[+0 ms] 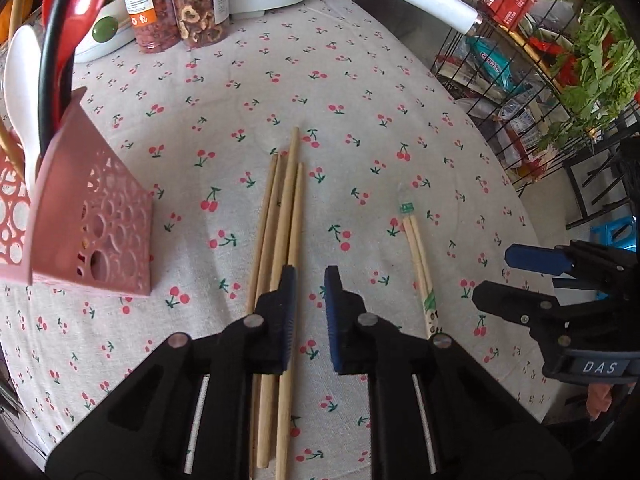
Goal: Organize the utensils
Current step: 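Lift both held chopsticks and carry them over the pink holder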
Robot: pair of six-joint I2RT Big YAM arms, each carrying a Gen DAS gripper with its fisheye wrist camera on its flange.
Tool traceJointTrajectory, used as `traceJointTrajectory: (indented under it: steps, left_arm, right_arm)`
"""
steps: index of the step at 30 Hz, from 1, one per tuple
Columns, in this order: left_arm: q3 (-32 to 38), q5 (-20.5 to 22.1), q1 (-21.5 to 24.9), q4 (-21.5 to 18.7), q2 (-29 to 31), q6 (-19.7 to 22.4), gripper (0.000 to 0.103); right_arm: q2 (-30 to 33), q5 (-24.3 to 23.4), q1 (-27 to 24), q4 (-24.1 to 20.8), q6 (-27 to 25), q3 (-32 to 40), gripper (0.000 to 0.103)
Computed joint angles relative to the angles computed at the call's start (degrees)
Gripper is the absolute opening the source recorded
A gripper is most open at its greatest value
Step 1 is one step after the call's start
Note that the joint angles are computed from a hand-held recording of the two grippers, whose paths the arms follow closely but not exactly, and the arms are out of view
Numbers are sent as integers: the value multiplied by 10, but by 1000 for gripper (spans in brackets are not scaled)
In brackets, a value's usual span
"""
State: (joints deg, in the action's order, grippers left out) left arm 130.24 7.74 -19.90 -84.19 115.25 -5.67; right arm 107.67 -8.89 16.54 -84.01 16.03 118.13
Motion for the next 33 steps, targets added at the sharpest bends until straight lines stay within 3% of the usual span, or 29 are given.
traceJointTrajectory:
  steps: [11, 13, 19, 27, 33]
  left_arm:
    - [48, -29, -8, -33, 40, -15, 16]
    - [45, -56, -15, -32, 39, -2, 8]
    - [-53, -53, -4, 27, -31, 18, 7]
    - [-153, -12, 31, 70, -134, 60, 7]
    - [-226, 21, 57, 114, -198, 72, 7]
  right_arm:
    - [5, 6, -3, -9, 4, 3, 67]
    - [8, 9, -1, -12, 4, 6, 68]
    - [16, 17, 6, -19, 1, 17, 69]
    - [48, 18, 30, -34, -12, 56, 70]
    - [83, 79, 60, -59, -18, 99, 67]
